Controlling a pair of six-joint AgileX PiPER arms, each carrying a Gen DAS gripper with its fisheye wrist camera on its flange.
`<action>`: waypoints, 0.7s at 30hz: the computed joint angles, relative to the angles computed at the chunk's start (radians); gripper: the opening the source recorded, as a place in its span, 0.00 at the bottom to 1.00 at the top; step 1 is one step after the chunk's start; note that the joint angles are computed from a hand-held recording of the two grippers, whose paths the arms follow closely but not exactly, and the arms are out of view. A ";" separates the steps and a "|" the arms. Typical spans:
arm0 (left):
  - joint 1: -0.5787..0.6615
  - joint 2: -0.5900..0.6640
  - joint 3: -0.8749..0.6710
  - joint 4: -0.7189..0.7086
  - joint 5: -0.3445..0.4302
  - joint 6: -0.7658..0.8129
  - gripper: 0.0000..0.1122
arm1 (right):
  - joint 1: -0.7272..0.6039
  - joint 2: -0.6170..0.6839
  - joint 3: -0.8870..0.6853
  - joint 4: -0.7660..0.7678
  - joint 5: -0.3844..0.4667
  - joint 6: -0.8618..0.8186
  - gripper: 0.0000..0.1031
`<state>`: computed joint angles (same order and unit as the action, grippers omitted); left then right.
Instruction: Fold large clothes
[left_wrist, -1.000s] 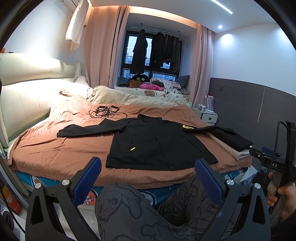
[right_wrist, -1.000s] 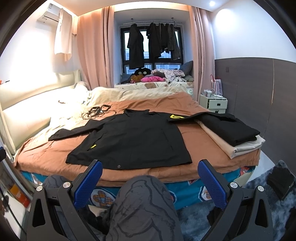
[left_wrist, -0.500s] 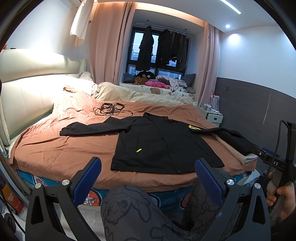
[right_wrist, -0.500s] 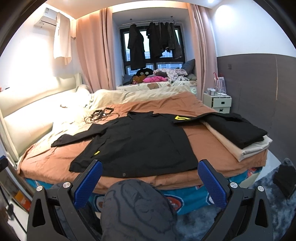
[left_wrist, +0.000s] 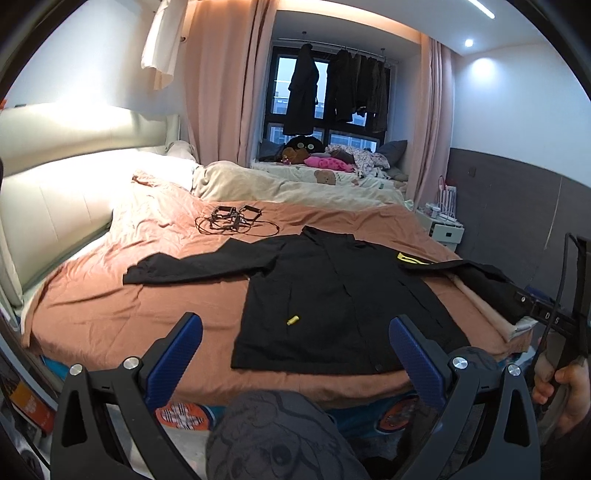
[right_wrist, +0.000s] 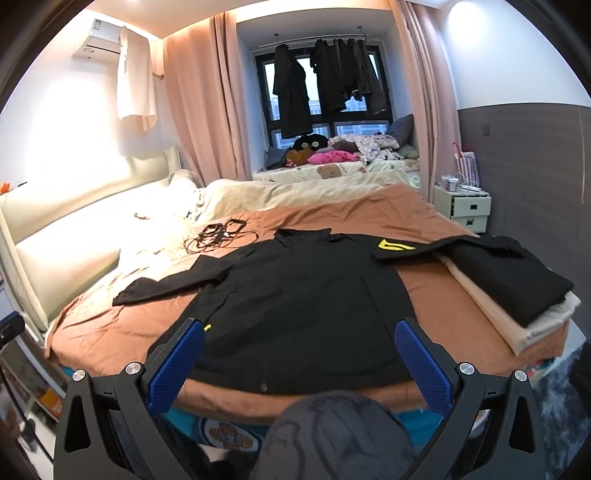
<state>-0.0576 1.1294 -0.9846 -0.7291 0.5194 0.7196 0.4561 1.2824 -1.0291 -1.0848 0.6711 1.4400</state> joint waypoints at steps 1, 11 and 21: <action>-0.012 0.022 -0.015 0.013 -0.017 -0.012 0.92 | -0.025 0.020 -0.018 0.008 -0.025 -0.018 1.00; -0.045 0.315 -0.253 0.105 -0.034 -0.101 0.92 | -0.210 0.257 -0.267 0.246 -0.176 -0.280 1.00; 0.008 0.578 -0.525 0.147 0.035 -0.179 0.92 | -0.282 0.536 -0.570 0.539 -0.184 -0.562 1.00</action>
<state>-0.0492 1.7077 -1.5098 -0.5824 0.5546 0.5409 0.1738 1.8186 -1.5995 -0.5454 0.4873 0.8777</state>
